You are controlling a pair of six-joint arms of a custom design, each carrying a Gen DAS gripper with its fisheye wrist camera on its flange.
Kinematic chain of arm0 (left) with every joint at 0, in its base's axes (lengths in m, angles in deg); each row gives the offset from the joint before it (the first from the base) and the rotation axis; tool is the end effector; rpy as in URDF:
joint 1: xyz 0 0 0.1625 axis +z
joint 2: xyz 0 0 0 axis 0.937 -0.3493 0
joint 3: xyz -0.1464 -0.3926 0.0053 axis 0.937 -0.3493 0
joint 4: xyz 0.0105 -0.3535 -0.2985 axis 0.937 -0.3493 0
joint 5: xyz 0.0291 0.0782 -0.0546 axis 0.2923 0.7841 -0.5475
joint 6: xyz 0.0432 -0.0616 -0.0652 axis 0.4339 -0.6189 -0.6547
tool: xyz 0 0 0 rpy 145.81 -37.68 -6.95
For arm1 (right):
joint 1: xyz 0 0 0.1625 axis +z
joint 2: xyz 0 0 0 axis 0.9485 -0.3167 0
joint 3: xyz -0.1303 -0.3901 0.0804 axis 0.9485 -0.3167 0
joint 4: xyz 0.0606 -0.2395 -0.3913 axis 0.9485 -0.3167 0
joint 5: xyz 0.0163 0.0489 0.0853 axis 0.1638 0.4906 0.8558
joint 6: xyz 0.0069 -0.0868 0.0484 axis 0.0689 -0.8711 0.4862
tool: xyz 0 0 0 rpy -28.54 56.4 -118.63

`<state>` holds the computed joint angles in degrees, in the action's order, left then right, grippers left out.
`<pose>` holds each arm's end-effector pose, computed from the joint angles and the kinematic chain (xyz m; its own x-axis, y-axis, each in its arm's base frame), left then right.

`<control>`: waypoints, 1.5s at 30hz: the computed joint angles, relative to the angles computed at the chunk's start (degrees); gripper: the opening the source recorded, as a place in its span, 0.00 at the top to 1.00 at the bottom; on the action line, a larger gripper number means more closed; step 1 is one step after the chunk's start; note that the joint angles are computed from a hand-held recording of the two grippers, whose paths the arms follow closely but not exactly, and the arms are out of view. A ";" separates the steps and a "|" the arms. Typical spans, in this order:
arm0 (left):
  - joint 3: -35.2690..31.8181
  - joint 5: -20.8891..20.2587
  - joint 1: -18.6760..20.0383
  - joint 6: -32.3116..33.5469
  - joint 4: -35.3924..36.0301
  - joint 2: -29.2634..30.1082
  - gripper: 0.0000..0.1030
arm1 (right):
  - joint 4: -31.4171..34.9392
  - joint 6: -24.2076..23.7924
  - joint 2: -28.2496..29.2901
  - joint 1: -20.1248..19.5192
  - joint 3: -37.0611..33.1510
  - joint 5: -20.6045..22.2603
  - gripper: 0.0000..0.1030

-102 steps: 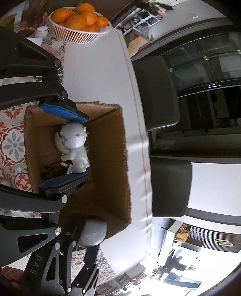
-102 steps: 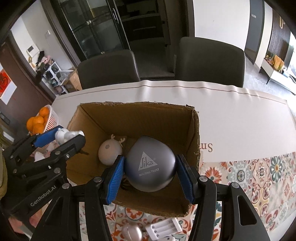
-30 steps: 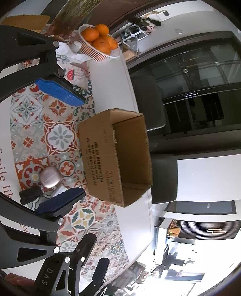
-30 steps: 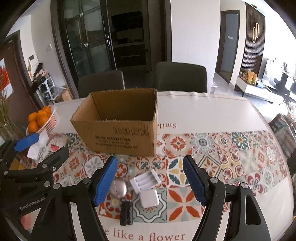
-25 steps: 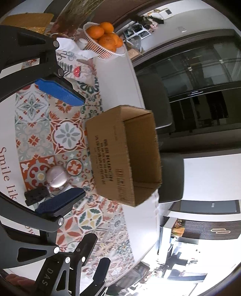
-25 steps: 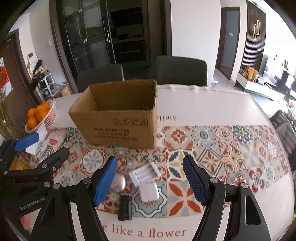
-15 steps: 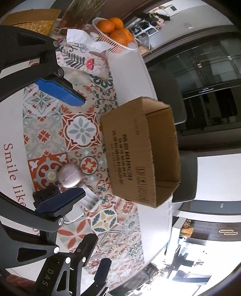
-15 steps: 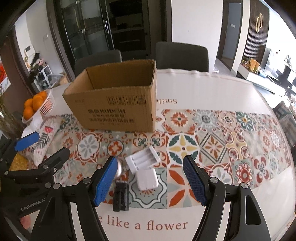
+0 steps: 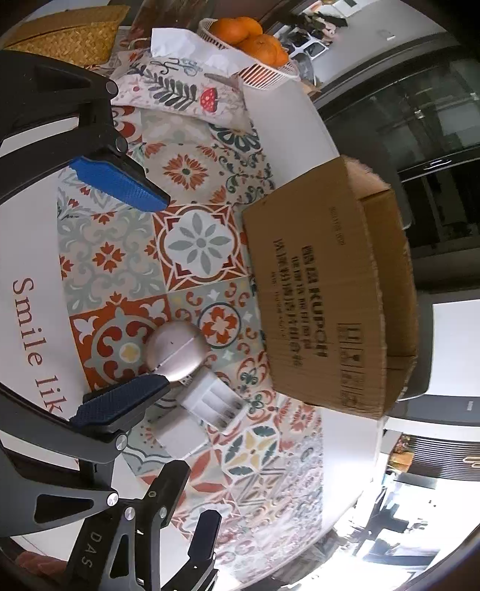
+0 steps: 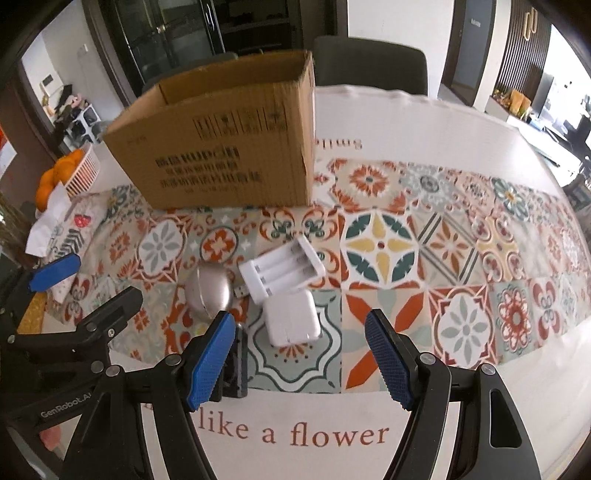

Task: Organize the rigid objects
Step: 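Grasp the silver egg speaker with the left tool while the right tool grasps the white charger block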

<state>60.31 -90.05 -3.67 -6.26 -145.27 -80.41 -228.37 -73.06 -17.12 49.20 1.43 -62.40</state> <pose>-0.0480 -0.6239 0.3817 -0.6412 0.0896 -0.7621 0.4344 0.8611 -0.2643 0.4561 -0.6378 -0.0243 -0.7502 -0.1555 0.6426 -0.3730 0.9021 -0.2172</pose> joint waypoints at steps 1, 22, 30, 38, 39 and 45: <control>-0.03 -0.06 0.19 -0.11 0.18 0.16 0.12 | 0.12 0.10 0.09 -0.16 0.05 0.27 0.28; -3.05 -5.70 3.81 2.73 3.29 4.12 0.14 | 3.19 0.96 3.05 -4.08 -1.59 5.36 0.29; -4.64 -9.05 4.98 2.03 5.92 5.16 0.15 | 3.50 0.48 4.19 -4.80 -2.76 6.15 0.35; -6.20 -11.18 5.33 2.01 7.46 6.42 0.18 | 2.22 -0.11 3.85 -5.51 -2.35 7.72 0.48; -6.42 -11.54 5.40 1.90 7.67 6.60 0.18 | 1.98 -0.28 3.77 -5.58 -2.26 8.05 0.50; -7.96 -13.70 5.90 1.11 9.33 8.32 0.22 | 1.13 0.19 3.15 -6.04 -1.57 8.33 0.51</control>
